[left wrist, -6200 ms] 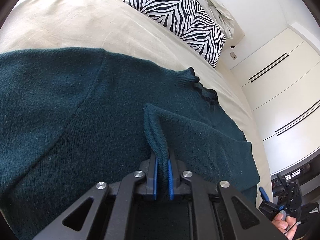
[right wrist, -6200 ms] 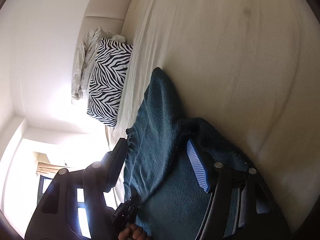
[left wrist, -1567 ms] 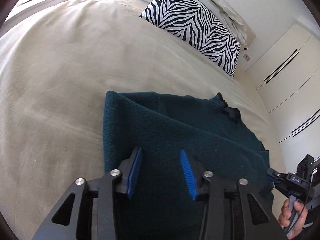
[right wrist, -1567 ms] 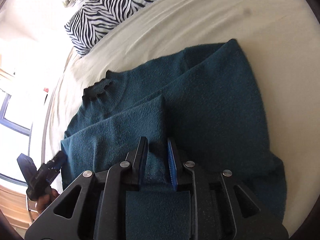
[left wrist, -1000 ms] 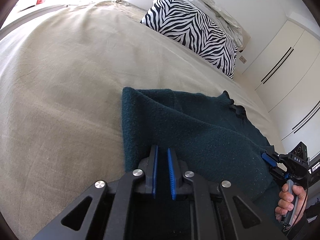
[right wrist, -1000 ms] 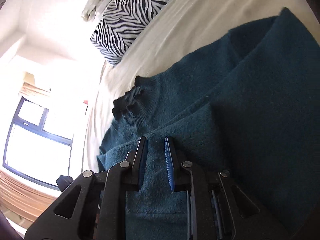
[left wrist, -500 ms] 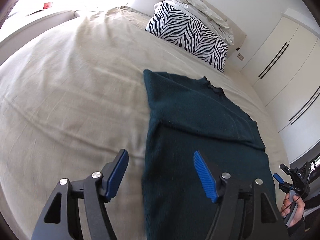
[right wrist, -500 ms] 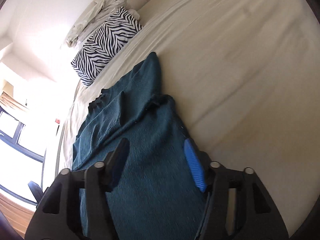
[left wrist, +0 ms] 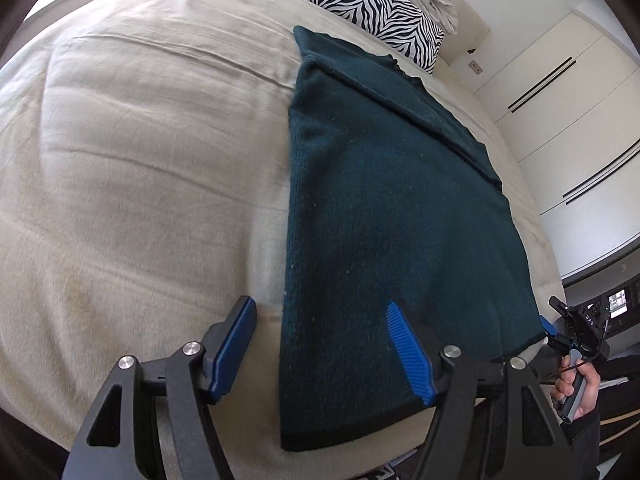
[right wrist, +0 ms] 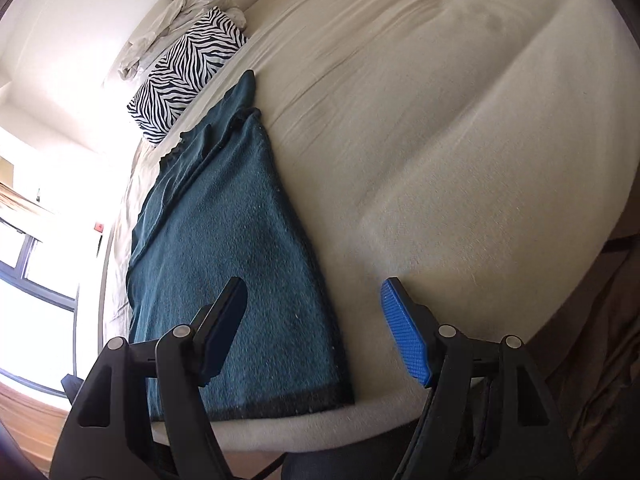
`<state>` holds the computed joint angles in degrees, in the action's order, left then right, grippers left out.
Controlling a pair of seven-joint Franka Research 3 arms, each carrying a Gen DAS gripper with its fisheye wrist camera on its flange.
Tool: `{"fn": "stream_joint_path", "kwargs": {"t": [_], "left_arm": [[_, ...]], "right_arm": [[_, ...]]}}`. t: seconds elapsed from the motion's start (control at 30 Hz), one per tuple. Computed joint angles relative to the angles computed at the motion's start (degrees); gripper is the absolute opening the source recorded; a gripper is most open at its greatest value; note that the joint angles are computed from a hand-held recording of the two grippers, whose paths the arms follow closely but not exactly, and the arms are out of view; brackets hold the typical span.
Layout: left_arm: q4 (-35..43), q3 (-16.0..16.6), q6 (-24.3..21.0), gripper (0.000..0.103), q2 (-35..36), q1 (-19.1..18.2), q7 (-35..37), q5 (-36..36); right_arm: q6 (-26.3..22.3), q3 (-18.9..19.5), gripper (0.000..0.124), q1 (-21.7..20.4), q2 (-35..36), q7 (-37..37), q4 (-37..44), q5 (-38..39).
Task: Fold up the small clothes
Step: 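Grasp the hem of the folded strip with the left tool while the right tool grasps it too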
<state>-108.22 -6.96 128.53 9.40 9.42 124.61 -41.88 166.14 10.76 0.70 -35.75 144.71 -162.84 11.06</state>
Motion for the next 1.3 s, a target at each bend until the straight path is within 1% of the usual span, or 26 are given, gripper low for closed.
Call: {"fn": "stream_joint_path", "kwargs": {"t": [0.07,0.13,0.27,0.4,0.47,0.53,0.7,0.77,0.8,0.87,0.9,0.97,1.03,1.07,1.3], "left_arm": [[-0.23,0.13,-1.22,0.071,-0.36,0.24,-0.12,-0.21],[-0.69,0.30,-2.31,0.071,-0.72,0.32,-0.02,-0.01],[-1.25,0.61,-4.44,0.071,-1.38,0.11,1.16,1.65],[-0.79,0.99,-6.45,0.071,-1.16,0.32,1.20,1.45],[-0.47,1.07,-7.19,0.071,-0.92,0.37,0.76,1.54],[-0.58,1.12,-7.51,0.069,-1.11,0.34,0.43,2.14],[-1.36,1.23,-7.51,0.067,-1.93,-0.19,-1.02,4.39],[-1.72,1.28,-6.79,0.057,-2.20,-0.52,-2.05,5.25],[-1.78,1.36,-6.66,0.053,-2.22,-0.58,-2.61,5.49],[-1.91,1.62,-6.67,0.037,-2.22,-0.45,-3.54,5.90],[-1.78,1.75,-6.90,0.033,-2.07,-0.32,-3.90,6.05],[-1.13,1.88,-7.65,0.016,-1.39,0.04,-4.25,5.97],[-1.00,1.82,-8.05,0.010,-1.14,0.41,-4.23,5.56],[-1.00,1.75,-7.93,0.009,-1.08,0.50,-4.06,5.39],[-1.80,1.87,-7.43,0.007,-2.02,1.12,-3.00,3.35]], "right_arm": [[-2.60,-0.60,0.069,1.58,-1.16,-1.00,-0.13,0.15],[-4.15,-0.87,0.068,2.68,-1.57,-1.62,-0.03,0.29],[-3.93,-2.66,0.068,5.47,-2.24,-2.96,-0.92,2.61],[-2.97,-4.59,0.055,7.60,-2.04,-4.68,-1.35,5.34],[-2.47,-5.41,0.044,8.36,-2.05,-5.73,-1.65,6.70],[-1.35,-6.95,0.036,9.57,-1.06,-7.54,-1.51,8.43],[0.79,-7.99,0.029,10.77,-1.15,-9.81,-2.69,12.07],[0.70,-7.66,0.020,10.42,-1.21,-10.14,-2.86,12.61],[0.74,-7.65,0.018,10.42,-1.24,-10.35,-2.94,12.91],[0.86,-7.44,0.012,10.29,-1.26,-10.60,-3.04,13.33],[0.88,-7.34,0.011,10.24,-1.17,-10.77,-2.96,13.41],[0.74,-7.03,0.009,10.06,-1.11,-11.09,-2.81,13.38],[0.36,-6.49,0.008,9.56,-1.04,-11.08,-2.50,13.05],[0.07,-6.13,0.008,9.22,-1.11,-10.96,-2.36,12.77],[-1.45,-2.84,0.007,6.60,-3.18,-7.89,-2.24,9.83]]}}
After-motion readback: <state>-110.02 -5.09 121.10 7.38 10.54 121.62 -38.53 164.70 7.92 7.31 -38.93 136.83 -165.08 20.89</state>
